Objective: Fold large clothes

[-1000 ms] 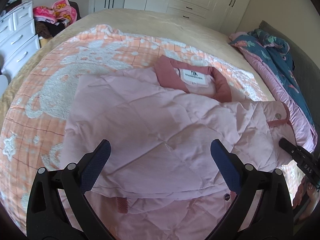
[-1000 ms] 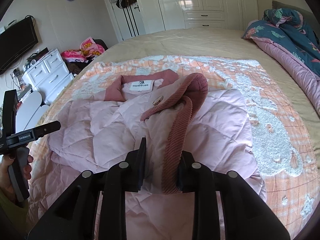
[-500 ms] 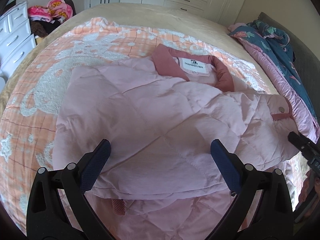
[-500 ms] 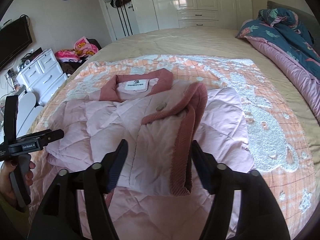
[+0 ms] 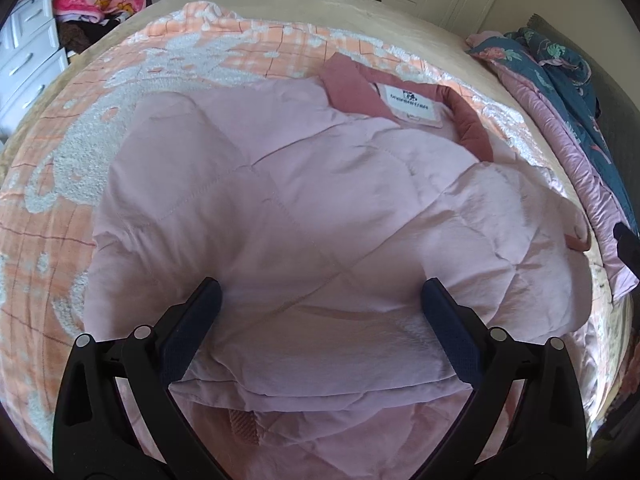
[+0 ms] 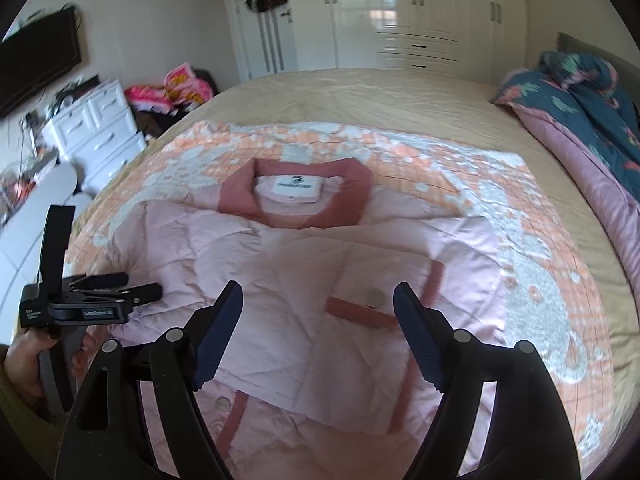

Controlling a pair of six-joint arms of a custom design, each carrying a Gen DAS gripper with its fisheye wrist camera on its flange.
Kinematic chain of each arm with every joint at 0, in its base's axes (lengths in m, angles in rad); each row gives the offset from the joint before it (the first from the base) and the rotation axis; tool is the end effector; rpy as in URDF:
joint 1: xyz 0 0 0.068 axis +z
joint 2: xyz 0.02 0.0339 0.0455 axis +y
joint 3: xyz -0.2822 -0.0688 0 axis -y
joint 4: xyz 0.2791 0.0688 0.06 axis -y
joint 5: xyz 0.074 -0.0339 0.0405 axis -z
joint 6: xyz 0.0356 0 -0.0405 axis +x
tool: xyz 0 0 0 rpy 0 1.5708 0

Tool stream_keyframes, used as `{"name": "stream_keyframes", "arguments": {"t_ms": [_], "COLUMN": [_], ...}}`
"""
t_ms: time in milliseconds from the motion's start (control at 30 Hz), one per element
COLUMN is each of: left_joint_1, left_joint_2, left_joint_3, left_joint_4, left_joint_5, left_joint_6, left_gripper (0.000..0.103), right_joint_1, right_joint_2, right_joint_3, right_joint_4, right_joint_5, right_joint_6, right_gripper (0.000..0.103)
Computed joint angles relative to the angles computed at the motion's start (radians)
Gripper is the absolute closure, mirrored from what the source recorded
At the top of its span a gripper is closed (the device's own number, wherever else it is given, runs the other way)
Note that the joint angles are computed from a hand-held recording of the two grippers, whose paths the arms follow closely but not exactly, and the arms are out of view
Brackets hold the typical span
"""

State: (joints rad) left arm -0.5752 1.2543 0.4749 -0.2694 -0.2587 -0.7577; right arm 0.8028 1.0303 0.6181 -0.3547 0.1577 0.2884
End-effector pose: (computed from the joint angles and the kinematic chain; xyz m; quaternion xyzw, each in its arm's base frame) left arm 0.1954 -0.1158 0.1342 -0.1204 0.9510 -0.0602 0.2782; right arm 0.1660 0.1638 0.2229 -0.2036 0.8951 0.1404 0.3710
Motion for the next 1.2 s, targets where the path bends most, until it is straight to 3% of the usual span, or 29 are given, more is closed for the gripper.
{"name": "stream_keyframes", "arguments": {"t_ms": [433,633,833,933,1200], "left_joint_1": [0.023,0.005,-0.011,-0.034,-0.107], "left_joint_2": [0.017,0.042,0.035,0.003,-0.12], "left_joint_3": [-0.027,-0.017,-0.008,-0.005,-0.016], "left_joint_4": [0.055,0.051,0.022,-0.02,-0.133], "left_joint_5": [0.011,-0.02,-0.039,-0.054,-0.096], "left_joint_6": [0.022,0.021,0.012,-0.015,-0.097], "left_gripper": [0.008,0.008,0.008,0.008,0.008], "right_joint_1": [0.039,0.04,0.047,0.048,0.047], "right_joint_2": [0.43,0.542,0.538,0.509,0.29], "right_joint_3": [0.152,0.12,0.09,0.09,-0.02], "right_joint_4": [0.049,0.203,0.256,0.223,0.16], "right_joint_5": [-0.044,-0.018,0.002,-0.003,-0.068], "right_joint_6": [-0.015,0.015,0.017,0.027,0.089], "right_gripper": [0.02,0.011,0.008,0.009,0.009]}}
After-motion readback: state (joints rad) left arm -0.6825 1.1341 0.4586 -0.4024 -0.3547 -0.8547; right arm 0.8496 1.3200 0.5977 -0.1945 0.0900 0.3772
